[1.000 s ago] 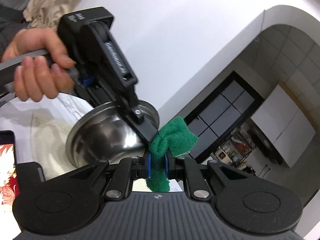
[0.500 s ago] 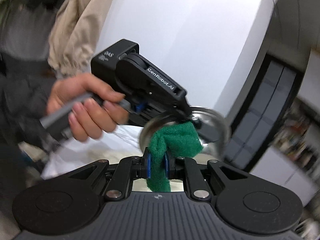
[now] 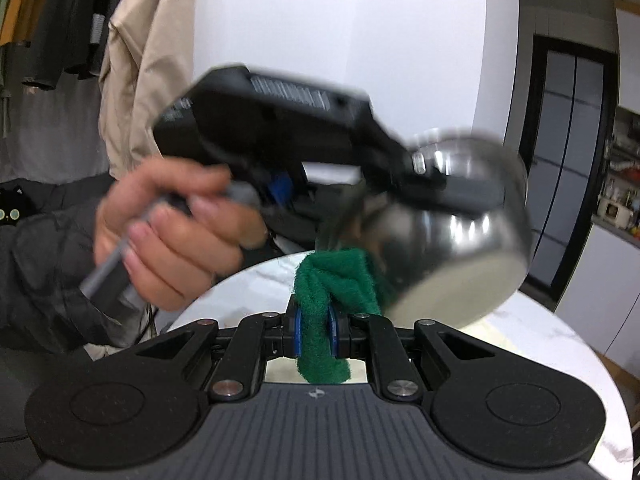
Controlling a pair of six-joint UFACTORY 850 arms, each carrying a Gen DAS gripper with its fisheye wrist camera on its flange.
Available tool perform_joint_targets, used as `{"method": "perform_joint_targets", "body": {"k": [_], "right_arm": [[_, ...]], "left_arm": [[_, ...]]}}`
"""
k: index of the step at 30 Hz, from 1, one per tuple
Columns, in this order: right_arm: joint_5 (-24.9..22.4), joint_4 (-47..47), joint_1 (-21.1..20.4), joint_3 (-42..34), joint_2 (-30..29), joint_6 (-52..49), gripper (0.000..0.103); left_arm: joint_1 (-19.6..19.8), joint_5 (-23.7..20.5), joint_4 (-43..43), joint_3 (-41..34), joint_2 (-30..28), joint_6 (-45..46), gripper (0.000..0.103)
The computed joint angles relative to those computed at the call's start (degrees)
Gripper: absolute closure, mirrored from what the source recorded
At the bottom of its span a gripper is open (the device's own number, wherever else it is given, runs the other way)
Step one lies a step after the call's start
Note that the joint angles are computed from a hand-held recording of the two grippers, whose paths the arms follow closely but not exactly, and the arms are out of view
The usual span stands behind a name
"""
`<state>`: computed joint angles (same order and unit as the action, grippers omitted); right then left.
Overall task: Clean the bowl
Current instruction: 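Hold the inverted bowl with the left tool while the right tool scrubs its outer bottom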
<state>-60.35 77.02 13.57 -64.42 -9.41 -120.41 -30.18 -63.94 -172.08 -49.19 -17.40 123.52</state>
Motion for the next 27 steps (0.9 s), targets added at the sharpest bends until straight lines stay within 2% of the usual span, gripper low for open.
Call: {"method": "perform_joint_targets", "body": {"k": [5, 9, 13, 16, 22, 27], "right_arm": [[2.5, 0.61, 0.16, -0.32, -1.02, 0.2, 0.089], [2.52, 3.02, -0.72, -0.36, -1.86, -2.22, 0.089], [2.82, 5.31, -1.5, 0.48, -2.06, -7.28, 0.089], [5.87, 6.75, -1.53, 1.21, -1.6, -9.54, 0.089], [8.79, 12.96, -2.2, 2.48, -0.91, -15.97, 0.089], [15.41, 18.02, -0.63, 3.92, 0.11, -24.38, 0.089]], "left_arm": [[0.37, -5.97, 2.79, 0.47, -0.4, -3.38, 0.096], [1.08, -7.86, 6.36, 0.41, -0.87, -7.21, 0.094], [1.53, -7.33, 7.88, 0.58, -0.81, -8.43, 0.094], [1.6, -6.92, 8.2, 0.66, -0.91, -8.57, 0.094], [1.36, -4.02, 8.15, -0.03, -0.82, -7.28, 0.095], [1.3, -0.8, 4.15, 0.32, -0.38, -4.36, 0.099]]}}
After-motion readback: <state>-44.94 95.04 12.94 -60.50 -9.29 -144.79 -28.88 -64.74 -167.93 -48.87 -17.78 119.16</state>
